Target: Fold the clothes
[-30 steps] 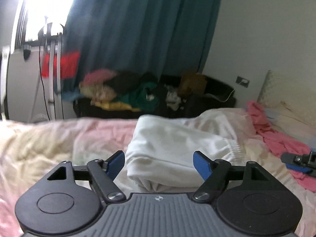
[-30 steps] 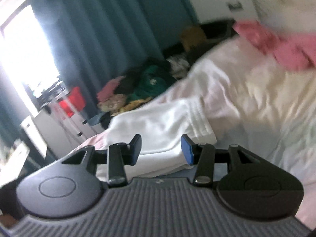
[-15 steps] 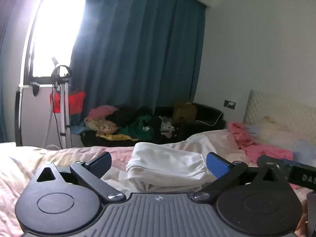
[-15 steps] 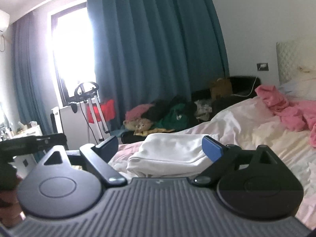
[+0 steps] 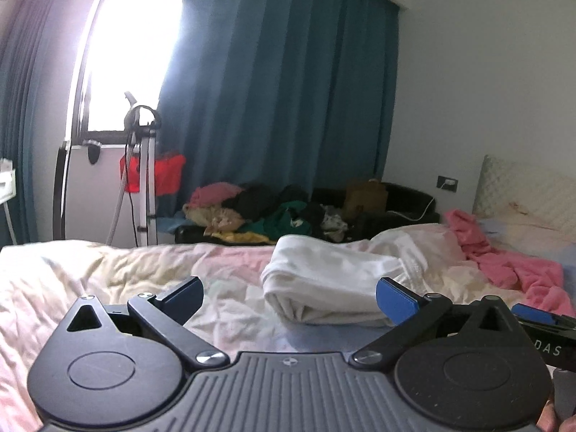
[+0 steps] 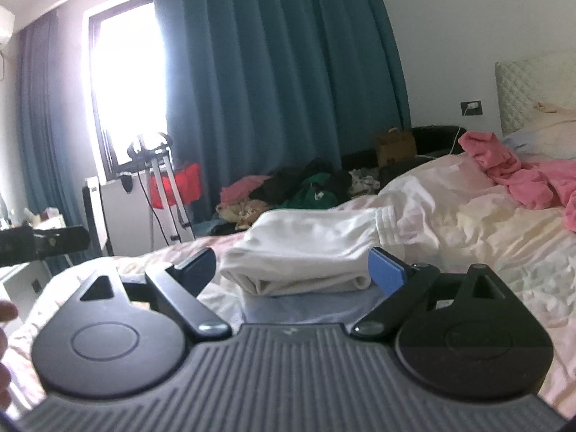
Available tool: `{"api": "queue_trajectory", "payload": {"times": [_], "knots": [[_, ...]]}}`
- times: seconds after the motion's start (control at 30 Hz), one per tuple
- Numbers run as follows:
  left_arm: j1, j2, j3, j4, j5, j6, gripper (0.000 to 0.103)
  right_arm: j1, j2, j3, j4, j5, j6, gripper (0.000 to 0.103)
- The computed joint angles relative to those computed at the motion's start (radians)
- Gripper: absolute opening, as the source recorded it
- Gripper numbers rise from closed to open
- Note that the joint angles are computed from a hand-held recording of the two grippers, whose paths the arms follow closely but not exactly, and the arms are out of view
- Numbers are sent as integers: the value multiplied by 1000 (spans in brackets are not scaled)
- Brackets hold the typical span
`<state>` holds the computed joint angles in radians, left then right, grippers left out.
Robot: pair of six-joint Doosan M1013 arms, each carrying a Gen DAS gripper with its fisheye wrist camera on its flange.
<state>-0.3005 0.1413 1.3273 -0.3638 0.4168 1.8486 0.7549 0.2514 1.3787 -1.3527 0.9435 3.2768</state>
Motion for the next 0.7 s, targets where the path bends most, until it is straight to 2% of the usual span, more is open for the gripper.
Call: {"api": "queue_trajectory", "payload": {"times": [0.17, 0.33, 0.7], "knots": [[-7, 16, -2, 50, 22, -26, 103, -7, 8, 0, 16, -15, -27, 93], [-17, 14, 8, 85, 3, -38, 103, -7, 19, -10, 50, -1, -71, 93], [-15, 10, 7, 35, 6, -11, 103, -3, 22, -16, 71, 16, -80, 93]]}}
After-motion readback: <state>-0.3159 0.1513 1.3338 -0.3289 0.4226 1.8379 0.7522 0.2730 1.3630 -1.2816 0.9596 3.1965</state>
